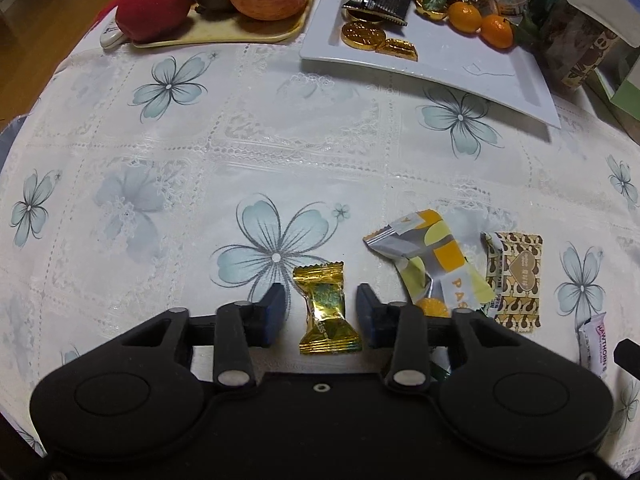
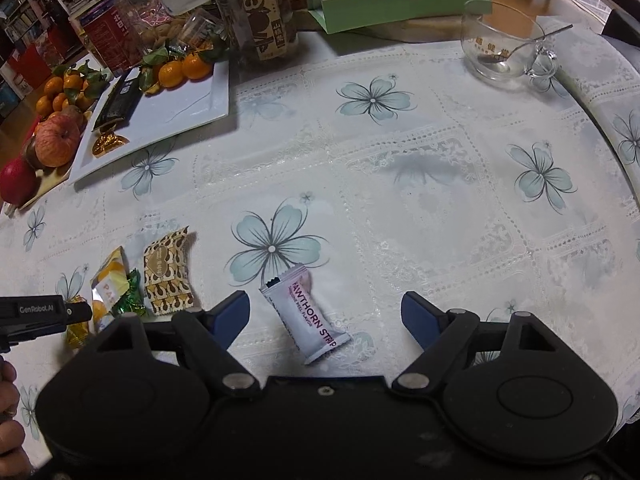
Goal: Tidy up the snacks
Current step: 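Grasp the gold candy with the left tool while the right grasps the white Hawthorn strip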
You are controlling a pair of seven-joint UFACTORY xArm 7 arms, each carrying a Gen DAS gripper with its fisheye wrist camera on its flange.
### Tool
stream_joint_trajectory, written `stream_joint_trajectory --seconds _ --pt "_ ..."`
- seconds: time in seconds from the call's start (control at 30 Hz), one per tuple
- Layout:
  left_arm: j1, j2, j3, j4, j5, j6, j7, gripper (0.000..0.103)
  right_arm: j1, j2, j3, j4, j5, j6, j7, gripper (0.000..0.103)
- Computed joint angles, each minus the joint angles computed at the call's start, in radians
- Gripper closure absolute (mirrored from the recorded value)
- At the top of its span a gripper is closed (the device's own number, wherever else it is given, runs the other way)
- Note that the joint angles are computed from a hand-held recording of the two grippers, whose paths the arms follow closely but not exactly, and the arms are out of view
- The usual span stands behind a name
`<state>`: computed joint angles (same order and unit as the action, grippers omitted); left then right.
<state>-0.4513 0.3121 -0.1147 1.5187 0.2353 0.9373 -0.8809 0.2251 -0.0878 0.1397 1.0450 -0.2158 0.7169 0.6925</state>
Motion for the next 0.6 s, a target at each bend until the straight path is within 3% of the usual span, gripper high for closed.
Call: stream_joint_trajectory --seconds 0.07,0.37,0.5,0.6 --pt "-0.006 0.0 0.0 0.002 0.011 0.01 0.0 0.079 0.0 0.012 -0.004 0.009 0.017 0.012 -0.021 0.02" --pt "0.001 -0.037 -0.021 -0.015 -0.055 0.057 0.04 0.079 0.016 0.059 0.004 0.032 -0.062 0.022 0.001 0.022" --pt "-0.003 -0.046 -0.029 -0.015 -0.061 0.085 0.058 0.079 0.025 0.084 -0.002 0.046 -0.054 0.042 -0.001 0.042" --pt "0.0 -0.055 -0.035 -0.025 -0.081 0.085 0.073 0.079 0.029 0.092 -0.007 0.05 -0.025 0.04 -0.017 0.045"
